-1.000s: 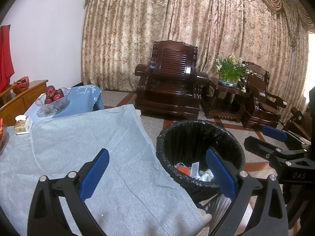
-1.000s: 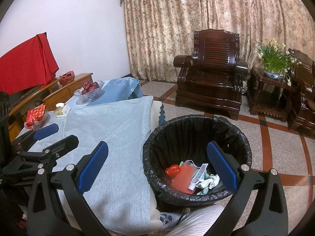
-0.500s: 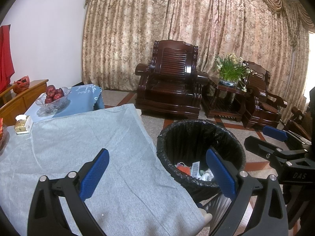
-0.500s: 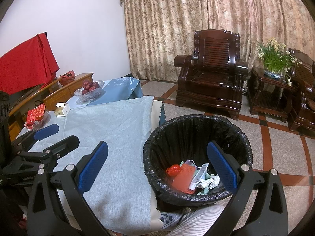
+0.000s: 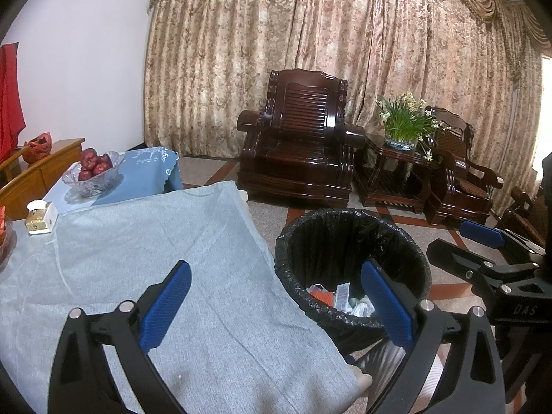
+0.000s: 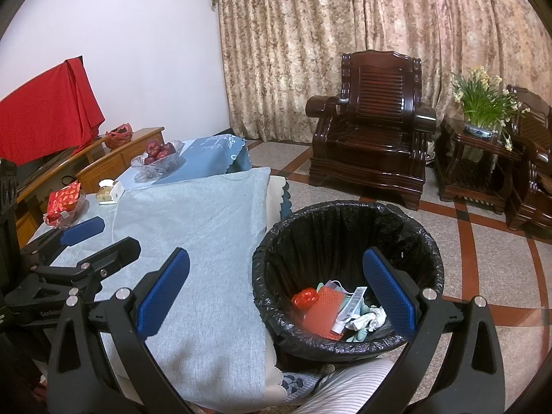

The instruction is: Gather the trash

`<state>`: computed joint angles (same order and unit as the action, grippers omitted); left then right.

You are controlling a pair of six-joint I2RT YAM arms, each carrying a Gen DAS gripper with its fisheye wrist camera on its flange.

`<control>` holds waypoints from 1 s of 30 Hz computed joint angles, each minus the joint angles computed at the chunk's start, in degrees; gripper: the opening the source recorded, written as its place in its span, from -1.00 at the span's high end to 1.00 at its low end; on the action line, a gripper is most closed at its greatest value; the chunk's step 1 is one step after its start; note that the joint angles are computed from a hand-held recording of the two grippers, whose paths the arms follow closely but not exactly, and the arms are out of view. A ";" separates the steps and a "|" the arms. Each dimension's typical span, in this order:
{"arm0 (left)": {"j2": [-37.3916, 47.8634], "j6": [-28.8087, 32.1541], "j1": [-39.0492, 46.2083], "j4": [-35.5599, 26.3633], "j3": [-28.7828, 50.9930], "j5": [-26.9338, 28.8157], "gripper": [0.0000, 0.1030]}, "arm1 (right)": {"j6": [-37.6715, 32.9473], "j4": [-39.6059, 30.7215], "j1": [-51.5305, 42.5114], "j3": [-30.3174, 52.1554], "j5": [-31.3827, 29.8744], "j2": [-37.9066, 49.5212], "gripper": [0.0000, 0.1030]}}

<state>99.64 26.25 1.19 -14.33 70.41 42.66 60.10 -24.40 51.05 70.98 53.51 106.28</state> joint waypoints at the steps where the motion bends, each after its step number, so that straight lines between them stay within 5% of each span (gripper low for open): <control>1: 0.09 0.04 0.10 -0.03 0.10 0.10 -0.88 | -0.08 -0.05 -0.02 0.23 0.03 0.12 -0.90; 30: 1.40 1.14 1.32 0.96 -0.96 0.50 -0.88 | 0.37 -0.66 -0.02 0.78 -0.26 0.37 -0.90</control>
<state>101.04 27.39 2.51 -13.37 69.45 43.16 60.48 -25.06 51.03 71.76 53.25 106.65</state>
